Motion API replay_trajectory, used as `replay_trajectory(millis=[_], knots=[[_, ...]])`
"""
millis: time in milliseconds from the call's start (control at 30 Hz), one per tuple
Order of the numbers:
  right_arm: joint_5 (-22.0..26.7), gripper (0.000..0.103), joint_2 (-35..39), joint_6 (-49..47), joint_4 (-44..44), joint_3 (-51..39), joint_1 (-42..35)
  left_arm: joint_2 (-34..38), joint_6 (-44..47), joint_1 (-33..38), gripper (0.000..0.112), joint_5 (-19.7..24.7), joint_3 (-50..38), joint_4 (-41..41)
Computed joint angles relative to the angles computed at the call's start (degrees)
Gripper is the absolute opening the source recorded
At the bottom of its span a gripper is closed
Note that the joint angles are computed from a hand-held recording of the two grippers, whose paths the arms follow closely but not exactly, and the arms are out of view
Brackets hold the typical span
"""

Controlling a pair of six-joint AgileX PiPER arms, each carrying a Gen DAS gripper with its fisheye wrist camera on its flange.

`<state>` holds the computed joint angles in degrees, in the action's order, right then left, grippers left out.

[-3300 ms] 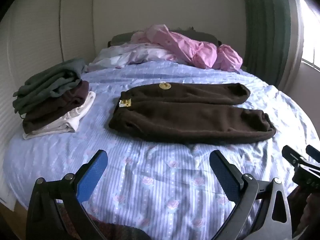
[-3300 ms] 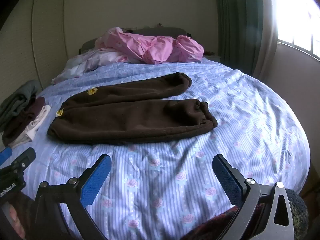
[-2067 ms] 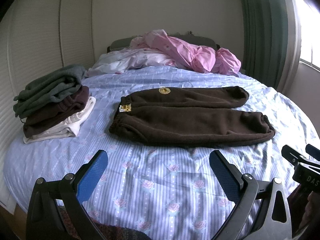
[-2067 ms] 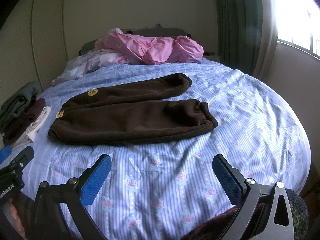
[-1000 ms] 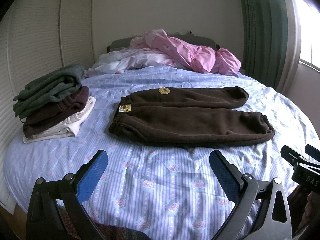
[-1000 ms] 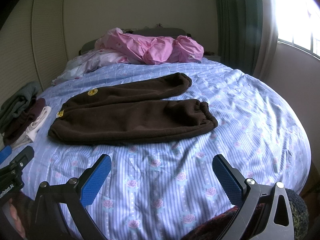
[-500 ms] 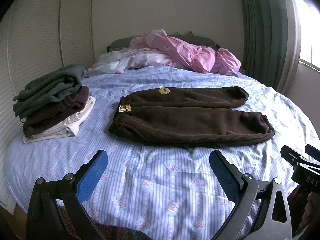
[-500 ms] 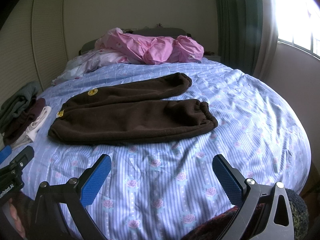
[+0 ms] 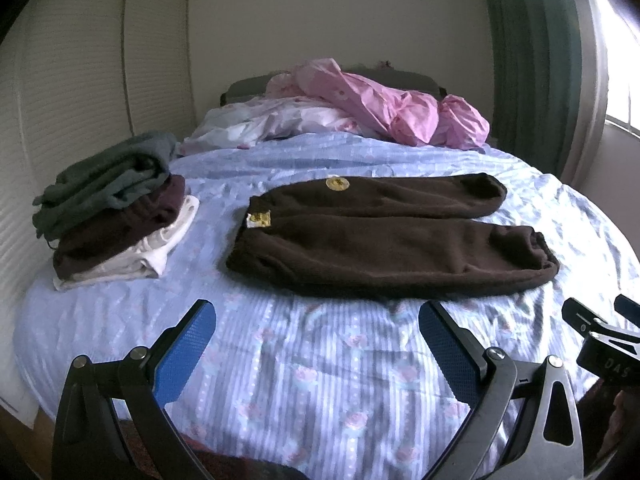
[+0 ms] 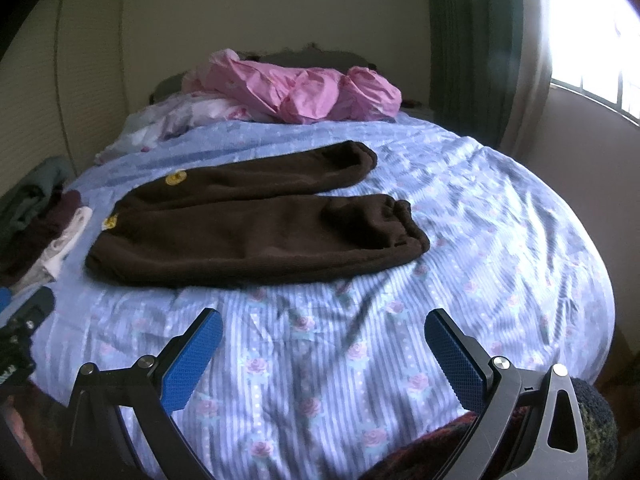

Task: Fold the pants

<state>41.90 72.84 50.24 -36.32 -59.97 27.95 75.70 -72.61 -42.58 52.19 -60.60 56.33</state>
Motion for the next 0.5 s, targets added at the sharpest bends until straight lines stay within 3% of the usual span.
replay_trajectory(millis=[100,233,367,500], knots=[[0.1,0.102,2.7,1.1,0.8,-2.3,-0.1,1.7,0.6,1.5,0.103,0.8,-2.5,1.6],[0.5,0.102,9.3,-2.3,4.0,-10.3,-1.6,5.2,10.6,8.8,0.103,-3.1,-9.2,-3.6],[0.5,0.102,16.3,-1.8,5.9,-17.7,-2.7,13.2,28.0,18.7,0.103,-5.5,-20.2,-18.5],[-0.2,0.102,22.6,-3.3,13.4,-22.8,-5.6,21.8,43.8,26.0,0.103,-2.7,-29.6,-36.8]])
